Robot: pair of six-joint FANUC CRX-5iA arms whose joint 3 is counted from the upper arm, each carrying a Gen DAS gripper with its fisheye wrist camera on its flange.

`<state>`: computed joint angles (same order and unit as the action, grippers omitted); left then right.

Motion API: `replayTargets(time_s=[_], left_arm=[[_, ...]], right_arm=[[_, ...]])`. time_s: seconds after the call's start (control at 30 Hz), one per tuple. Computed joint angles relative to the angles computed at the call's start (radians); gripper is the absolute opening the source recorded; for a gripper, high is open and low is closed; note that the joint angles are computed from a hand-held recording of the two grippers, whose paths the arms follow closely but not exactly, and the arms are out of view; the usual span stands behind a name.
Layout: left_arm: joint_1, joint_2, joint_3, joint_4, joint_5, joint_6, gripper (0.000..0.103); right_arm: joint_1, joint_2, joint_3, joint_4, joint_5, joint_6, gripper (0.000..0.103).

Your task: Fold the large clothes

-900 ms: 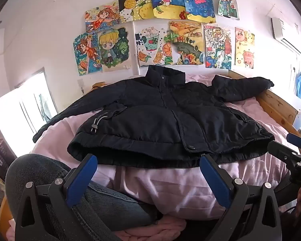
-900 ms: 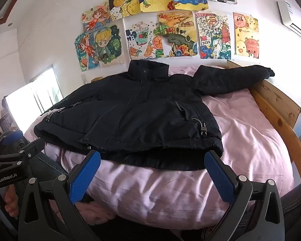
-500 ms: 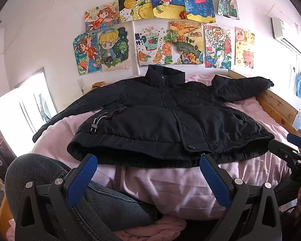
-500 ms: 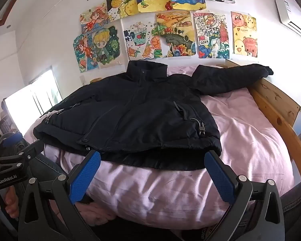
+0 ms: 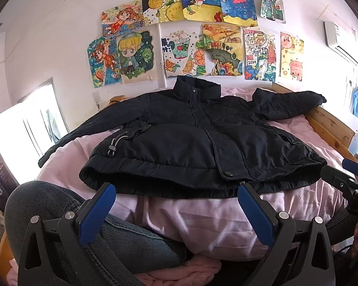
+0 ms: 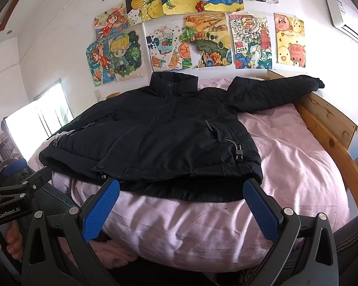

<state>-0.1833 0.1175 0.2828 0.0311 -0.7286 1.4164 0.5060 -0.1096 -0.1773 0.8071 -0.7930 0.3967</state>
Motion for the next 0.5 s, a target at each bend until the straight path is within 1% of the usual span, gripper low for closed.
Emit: replayTargets(time_s=[0.27, 0.33, 0.5], left_arm=[[0.013, -0.014, -0.024, 0.019, 0.011, -0.023, 0.103], [0.000, 0.002, 0.004, 0.000, -0.004, 0.002, 0.103], [0.005, -0.003, -0.005, 0.009, 0.001, -0.010, 0.103]], right_arm=[[-0.004, 0.001, 0.004, -0.003, 0.000, 0.002, 0.102], [-0.004, -0.006, -0.002, -0.004, 0.001, 0.002, 0.102], [-0.011, -0.016, -0.009, -0.009, 0.003, 0.006, 0.102]])
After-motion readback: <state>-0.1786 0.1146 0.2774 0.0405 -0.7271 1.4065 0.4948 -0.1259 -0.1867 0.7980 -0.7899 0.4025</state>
